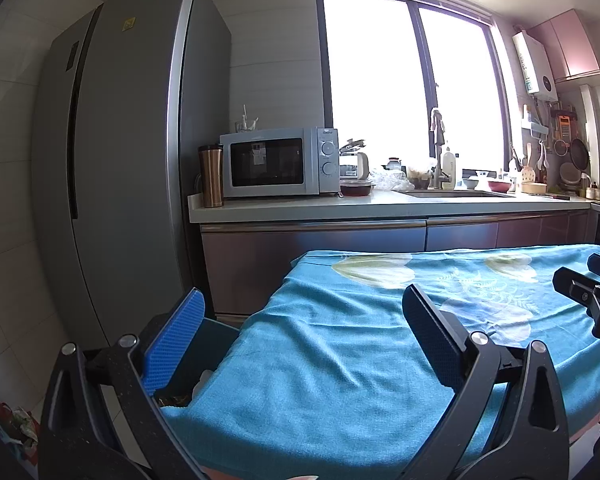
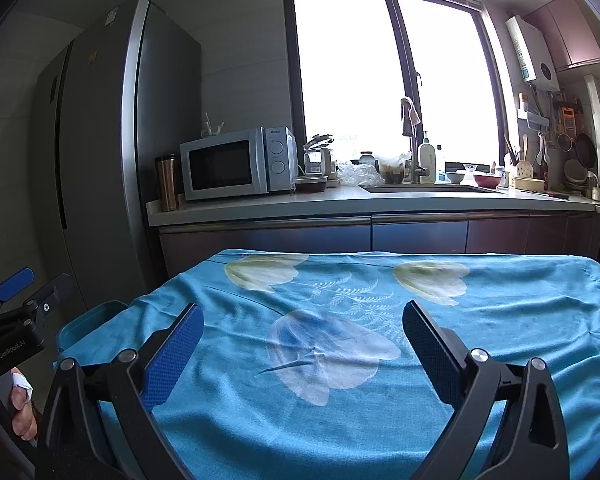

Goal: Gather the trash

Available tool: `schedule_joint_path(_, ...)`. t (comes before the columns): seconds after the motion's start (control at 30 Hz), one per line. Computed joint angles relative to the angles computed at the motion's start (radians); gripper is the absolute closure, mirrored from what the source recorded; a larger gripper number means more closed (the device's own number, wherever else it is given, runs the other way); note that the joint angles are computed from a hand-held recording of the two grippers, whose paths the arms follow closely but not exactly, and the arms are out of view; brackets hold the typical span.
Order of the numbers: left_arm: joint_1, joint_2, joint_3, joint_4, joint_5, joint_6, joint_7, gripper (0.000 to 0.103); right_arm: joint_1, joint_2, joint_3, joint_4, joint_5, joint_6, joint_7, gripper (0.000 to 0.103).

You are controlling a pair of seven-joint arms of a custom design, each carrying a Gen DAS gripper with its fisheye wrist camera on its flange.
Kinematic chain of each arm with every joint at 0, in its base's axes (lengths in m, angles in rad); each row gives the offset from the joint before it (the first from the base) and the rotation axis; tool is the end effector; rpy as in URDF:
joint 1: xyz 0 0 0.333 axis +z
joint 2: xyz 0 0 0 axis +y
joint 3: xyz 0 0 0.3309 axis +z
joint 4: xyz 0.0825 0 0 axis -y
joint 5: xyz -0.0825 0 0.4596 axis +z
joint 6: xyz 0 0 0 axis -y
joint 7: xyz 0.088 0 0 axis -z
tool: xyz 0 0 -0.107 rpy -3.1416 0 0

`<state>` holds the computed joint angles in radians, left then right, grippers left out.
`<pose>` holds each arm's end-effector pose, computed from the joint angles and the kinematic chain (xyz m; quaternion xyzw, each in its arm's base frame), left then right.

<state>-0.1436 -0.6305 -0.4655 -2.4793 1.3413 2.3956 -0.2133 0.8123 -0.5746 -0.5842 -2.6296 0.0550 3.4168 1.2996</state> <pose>0.3909 -0.2825 0.5322 -0.6179 0.4649 -0.3587 0.5229 0.4740 0.0778 0.5299 -0.6394 0.4788 -0.3136 0.5134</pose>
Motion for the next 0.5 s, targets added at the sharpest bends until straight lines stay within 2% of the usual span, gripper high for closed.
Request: schedule_joint_path(0.5,-0.005,0.003,-0.002,0.003,0.003,-0.010,-0.001,0.006,0.005,0.003,-0.009,0.006,-0.003,-0.001,0.005,0.007)
